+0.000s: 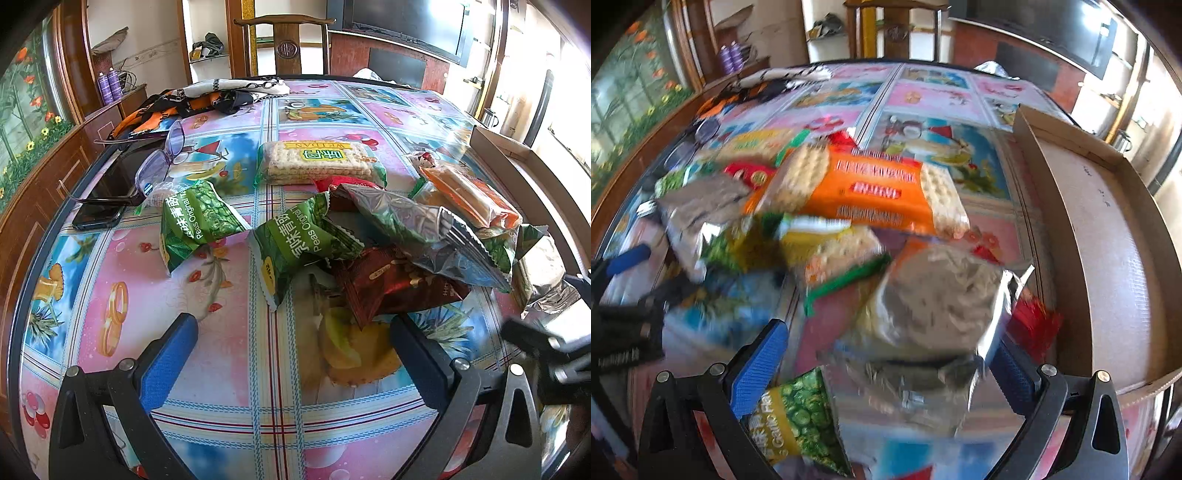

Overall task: Organize snacks
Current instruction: 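Move the left gripper toward the green pea snack bags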

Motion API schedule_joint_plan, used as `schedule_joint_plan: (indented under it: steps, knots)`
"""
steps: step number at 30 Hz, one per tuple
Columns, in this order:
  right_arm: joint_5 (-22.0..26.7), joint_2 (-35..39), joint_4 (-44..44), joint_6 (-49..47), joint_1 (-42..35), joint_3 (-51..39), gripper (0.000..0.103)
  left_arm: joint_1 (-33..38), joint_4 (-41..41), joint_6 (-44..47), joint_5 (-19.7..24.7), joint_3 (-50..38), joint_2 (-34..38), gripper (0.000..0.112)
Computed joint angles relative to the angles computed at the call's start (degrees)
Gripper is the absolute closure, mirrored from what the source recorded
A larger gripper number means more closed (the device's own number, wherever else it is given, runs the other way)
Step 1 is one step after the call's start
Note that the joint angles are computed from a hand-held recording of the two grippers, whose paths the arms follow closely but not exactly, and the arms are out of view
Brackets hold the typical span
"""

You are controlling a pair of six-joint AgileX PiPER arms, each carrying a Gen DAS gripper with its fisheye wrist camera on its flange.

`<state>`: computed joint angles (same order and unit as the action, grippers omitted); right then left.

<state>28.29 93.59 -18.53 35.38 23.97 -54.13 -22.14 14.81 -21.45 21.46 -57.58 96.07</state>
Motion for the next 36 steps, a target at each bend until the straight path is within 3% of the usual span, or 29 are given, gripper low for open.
schedule_joint_plan:
  steps: [8,10,12,19,24,26,32,34,36]
  knots:
    - [-0.8,-10.9,23.5,-22.9,-6.5,8.0,0.0,0.0,0.0,0.0,0.0,0.0,0.0,0.009]
    - [-0.6,-12.8,24.9,-24.8,-7.0,8.5,0.0,0.0,0.0,-0.1,0.0,0.0,0.0,0.009]
    - [1.3,-14.7,24.3,-25.1,-7.2,8.3,0.0,0.0,0.0,0.0,0.0,0.0,0.0,0.009]
    - [9.2,-18.6,43.2,-46.1,-11.8,7.9,0.0,0.0,0.0,0.0,0.0,0.0,0.0,0.009]
    - [10.9,-18.9,47.7,-48.7,-11.2,8.6,0.0,0.2,-3.2,3.7,3.3,-0.3,-1.0,0.009]
    - [10.7,-18.8,45.2,-45.5,-9.5,8.4,0.0,0.7,-5.1,5.8,4.9,0.7,-2.5,0.009]
    - [10.6,-20.8,44.2,-40.9,-7.8,9.7,0.0,9.1,-22.2,21.2,8.9,0.7,-7.6,0.009]
    - [10.8,-20.7,44.8,-40.5,-7.9,9.6,0.0,13.3,-27.1,23.9,12.5,-3.5,-5.9,0.014]
    - [10.8,-20.8,44.2,-39.4,-7.6,9.5,0.0,17.2,-31.3,24.4,16.6,-8.9,-2.5,0.031]
